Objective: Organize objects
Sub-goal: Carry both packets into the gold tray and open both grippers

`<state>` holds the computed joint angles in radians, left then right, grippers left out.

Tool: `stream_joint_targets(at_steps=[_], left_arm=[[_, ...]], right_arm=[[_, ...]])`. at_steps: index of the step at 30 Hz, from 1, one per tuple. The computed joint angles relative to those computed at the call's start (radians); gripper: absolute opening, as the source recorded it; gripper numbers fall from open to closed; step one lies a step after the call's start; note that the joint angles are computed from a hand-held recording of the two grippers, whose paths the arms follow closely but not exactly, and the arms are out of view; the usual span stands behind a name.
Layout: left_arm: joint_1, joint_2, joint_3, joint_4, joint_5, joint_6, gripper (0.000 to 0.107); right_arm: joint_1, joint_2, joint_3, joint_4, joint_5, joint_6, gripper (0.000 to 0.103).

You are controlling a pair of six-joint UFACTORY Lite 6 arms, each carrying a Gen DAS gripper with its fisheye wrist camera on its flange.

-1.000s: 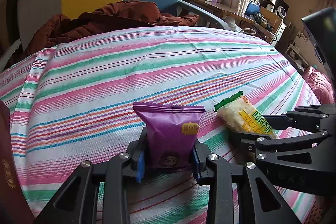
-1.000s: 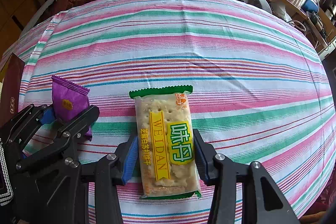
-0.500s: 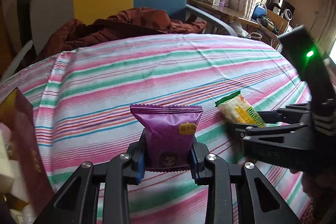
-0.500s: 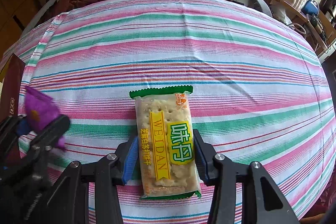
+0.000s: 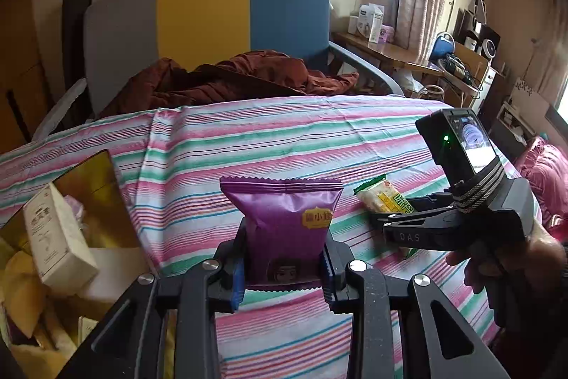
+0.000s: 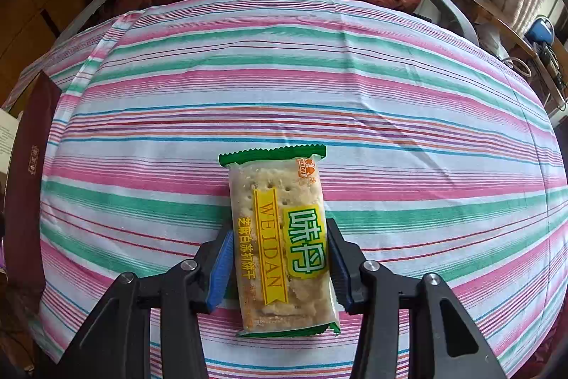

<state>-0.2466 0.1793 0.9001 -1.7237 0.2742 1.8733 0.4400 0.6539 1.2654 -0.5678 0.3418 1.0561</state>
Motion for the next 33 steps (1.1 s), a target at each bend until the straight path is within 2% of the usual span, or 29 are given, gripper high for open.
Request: stream_joint_targets(at_steps=[11,14,18,22,25,29,33], left_arm=[[0.152,-0.138,-0.125,0.093,0.074,-0.022,0.034],[0.217,-0.147,-0.134,0.171,0.12,-0.065,0.034],[0.314,-0.164,-0.144,0.254,0.178,-0.11,0.034],[0.449,-0.177,-0.15,0.332,0.263,-0.127,0.034],[0.579,-0.169,-0.128,0.384,0.342,-0.133,0.034],[0.755,-0.133,-0.07,0.426,0.432,-0.126,0.034],[0.932,-0.06,0.016,0.475,0.523,-0.134,0.034]], right_arm=[[0.047,0.029,0.036,0.001,0.002,-0.022,0.048],[0.053,0.024,0.036,0.067,-0.011,-0.077,0.048],[0.087,0.056,0.095,0.148,0.022,-0.16,0.048],[0.119,0.071,0.145,0.266,0.049,-0.244,0.048],[0.16,0.065,0.18,0.277,0.057,-0.234,0.048],[0.24,0.021,0.209,0.276,0.033,-0.201,0.048],[0.371,0.035,0.323,0.186,0.043,-0.061,0.048]])
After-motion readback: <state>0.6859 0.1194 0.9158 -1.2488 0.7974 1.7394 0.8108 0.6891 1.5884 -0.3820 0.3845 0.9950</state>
